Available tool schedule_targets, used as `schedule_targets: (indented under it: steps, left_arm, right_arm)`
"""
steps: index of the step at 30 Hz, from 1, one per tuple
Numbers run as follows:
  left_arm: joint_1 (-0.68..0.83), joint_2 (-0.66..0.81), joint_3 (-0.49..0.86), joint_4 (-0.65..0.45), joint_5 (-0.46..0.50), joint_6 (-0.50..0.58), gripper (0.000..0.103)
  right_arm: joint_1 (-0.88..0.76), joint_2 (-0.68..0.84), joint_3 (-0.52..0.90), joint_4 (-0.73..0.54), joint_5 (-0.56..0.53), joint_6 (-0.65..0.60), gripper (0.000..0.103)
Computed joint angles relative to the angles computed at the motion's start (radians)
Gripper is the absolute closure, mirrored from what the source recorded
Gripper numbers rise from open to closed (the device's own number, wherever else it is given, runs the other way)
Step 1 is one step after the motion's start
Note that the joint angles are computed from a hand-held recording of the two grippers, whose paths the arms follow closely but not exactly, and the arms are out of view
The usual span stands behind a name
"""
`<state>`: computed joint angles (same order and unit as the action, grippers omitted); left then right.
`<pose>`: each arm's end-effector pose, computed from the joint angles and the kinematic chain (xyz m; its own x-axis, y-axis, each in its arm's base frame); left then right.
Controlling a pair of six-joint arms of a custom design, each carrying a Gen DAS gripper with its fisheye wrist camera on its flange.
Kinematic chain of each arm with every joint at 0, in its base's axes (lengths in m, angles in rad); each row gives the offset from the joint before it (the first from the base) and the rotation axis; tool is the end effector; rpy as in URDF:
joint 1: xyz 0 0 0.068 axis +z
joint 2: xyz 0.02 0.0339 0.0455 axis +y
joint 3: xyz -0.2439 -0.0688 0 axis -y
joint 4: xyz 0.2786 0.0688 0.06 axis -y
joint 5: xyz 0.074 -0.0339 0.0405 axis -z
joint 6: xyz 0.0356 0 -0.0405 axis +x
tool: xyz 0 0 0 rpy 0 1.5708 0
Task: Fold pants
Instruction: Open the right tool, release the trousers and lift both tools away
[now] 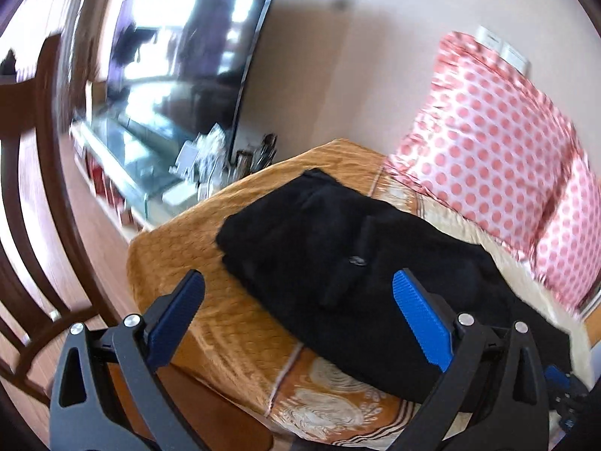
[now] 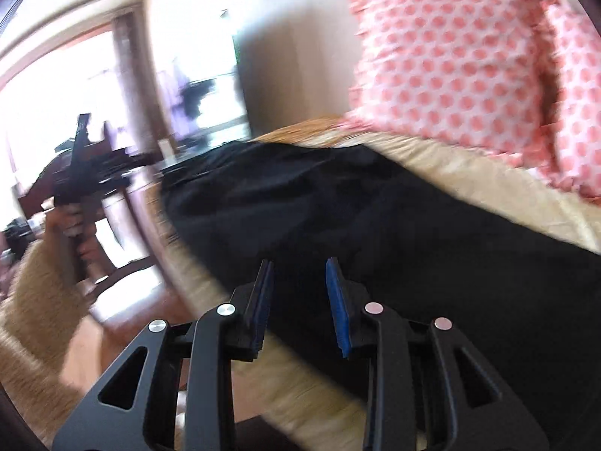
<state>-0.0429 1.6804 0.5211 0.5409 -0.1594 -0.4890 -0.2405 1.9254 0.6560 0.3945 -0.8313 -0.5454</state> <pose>0.3020 -0.0073 0.0613 -0.4705 -0.4440 -0.7625 -0.3488 0.8874 -0.3015 0.3049 -0.0477 0.0188 -0.4819 -0.2418 -0.8422 -0.6427 0.7508 0.1522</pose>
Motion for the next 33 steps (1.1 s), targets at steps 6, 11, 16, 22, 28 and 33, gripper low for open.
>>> schedule_targets:
  steps: [6,11,16,22,28,33]
  left_arm:
    - [0.107,0.041,0.031,-0.021,0.118,-0.035,0.003]
    - [0.167,0.108,0.112,-0.064,0.273,-0.067,0.004]
    - [0.203,0.159,0.168,-0.078,0.376,-0.119,0.004]
    - [0.229,0.232,0.233,-0.112,0.470,-0.155,0.004]
    - [0.217,0.272,0.252,-0.077,0.507,-0.189,0.004]
    - [0.205,0.290,0.251,-0.030,0.560,-0.218,0.004]
  right_arm:
    - [0.074,0.090,0.042,0.032,0.165,0.021,0.072]
    - [0.026,0.144,0.148,-0.133,0.053,0.051,0.072]
    - [0.037,0.120,0.097,-0.066,0.084,0.035,0.071]
    - [0.037,0.140,0.126,-0.076,0.072,0.042,0.071]
    - [0.036,0.139,0.119,-0.066,0.072,0.031,0.071]
    - [0.033,0.141,0.115,-0.056,0.067,0.025,0.071]
